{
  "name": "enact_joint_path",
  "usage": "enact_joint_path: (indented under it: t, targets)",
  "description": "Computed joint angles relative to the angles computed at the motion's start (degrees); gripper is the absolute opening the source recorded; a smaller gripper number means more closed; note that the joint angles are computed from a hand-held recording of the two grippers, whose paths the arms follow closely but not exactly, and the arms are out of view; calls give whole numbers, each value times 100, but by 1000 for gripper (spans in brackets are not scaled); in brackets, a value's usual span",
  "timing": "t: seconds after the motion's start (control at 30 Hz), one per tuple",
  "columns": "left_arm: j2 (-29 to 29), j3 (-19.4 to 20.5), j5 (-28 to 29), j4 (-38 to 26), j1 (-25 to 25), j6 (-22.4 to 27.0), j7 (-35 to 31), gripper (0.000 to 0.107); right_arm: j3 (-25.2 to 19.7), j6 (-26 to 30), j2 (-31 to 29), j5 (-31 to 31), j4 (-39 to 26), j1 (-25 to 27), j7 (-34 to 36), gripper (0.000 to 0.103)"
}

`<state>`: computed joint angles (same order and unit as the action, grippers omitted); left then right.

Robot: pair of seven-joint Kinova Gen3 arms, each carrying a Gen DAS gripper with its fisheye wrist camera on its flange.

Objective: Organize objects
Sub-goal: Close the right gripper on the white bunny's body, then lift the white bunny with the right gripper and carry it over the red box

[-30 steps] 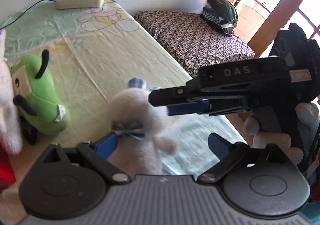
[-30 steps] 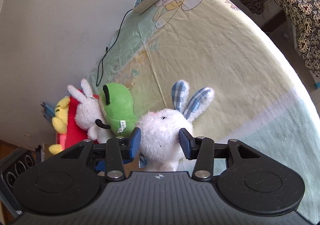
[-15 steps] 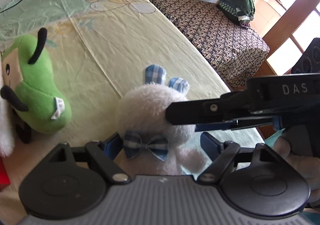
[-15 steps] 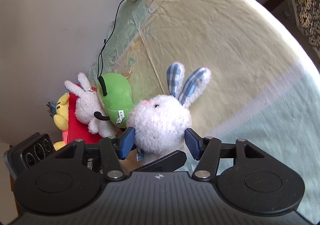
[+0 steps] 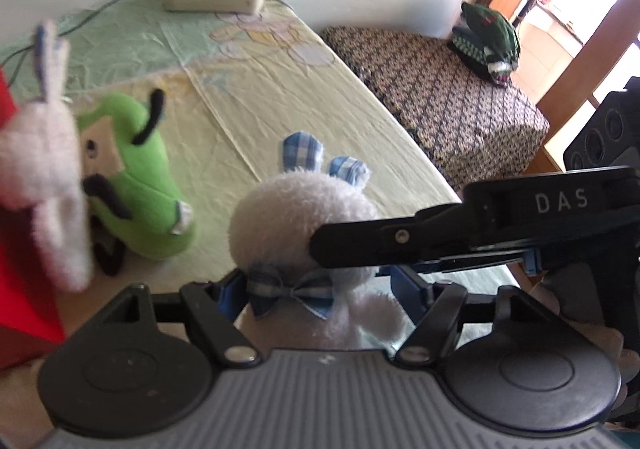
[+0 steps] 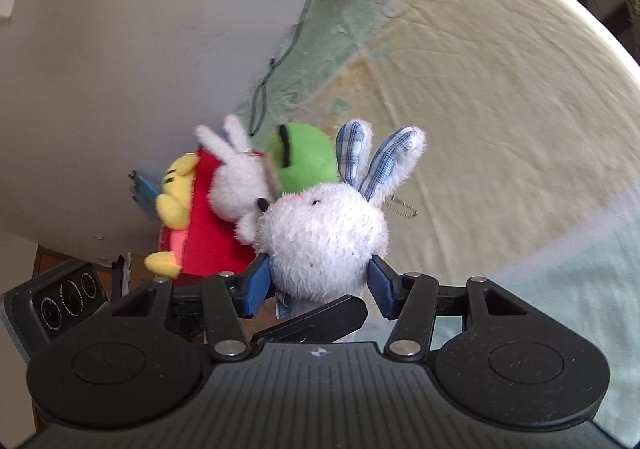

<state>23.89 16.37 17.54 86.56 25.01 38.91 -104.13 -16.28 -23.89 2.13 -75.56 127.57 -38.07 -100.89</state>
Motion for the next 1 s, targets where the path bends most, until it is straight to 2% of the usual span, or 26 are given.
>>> enact_joint_path:
  t: [0.07,0.2,0.33,0.47,0.5,0.6,0.67,0.77,0.83,0.87,1.0]
  targets:
    - [-246,-17,136,251,-104,-192,-102,73,-19,-140,53,-106,-185,-64,353,56]
    - [-728,-376,1008,680,-226,-400,-909,73,-254,-643,231,-82,-552,-99,668,56]
    - [-1116,44,1815,1016,-1133,-459,-1841,73,-301,-1151,483,34,-927,-345,761,56]
    - [-1418,405,2596,1230,-2057,-299,-2774,73,-197,-1328,793,-29,-1504,-511,1251,56]
    - [-1506,379,2799,1277,-2195,-211,-3007,73,-172,-1328,870,-49,-1651,-533,1375,56]
    - [-1682,-224,3360,1319,-2148,143,-3613,73,-99,-1309,1126,-56,-2098,-580,1741,56]
    - [-1743,-476,3627,1320,-2242,374,-3928,73,-70,-1278,1316,-61,-2404,-573,1961,56]
    - [-1763,-812,3933,1279,-2402,736,-4274,73,-518,-1300,1640,-90,-2886,-193,2431,56]
    - [-1767,-974,4056,1261,-2514,885,-4468,73,-558,-1238,1836,-312,-3248,-171,2895,56]
    - [-1754,-1045,4088,1231,-2581,967,-4551,73,-432,-1162,1929,-458,-3440,-271,3128,56]
    - [-1626,-1215,4128,1109,-2820,1159,-4722,73,560,-612,2272,-1248,-4183,-887,4060,56]
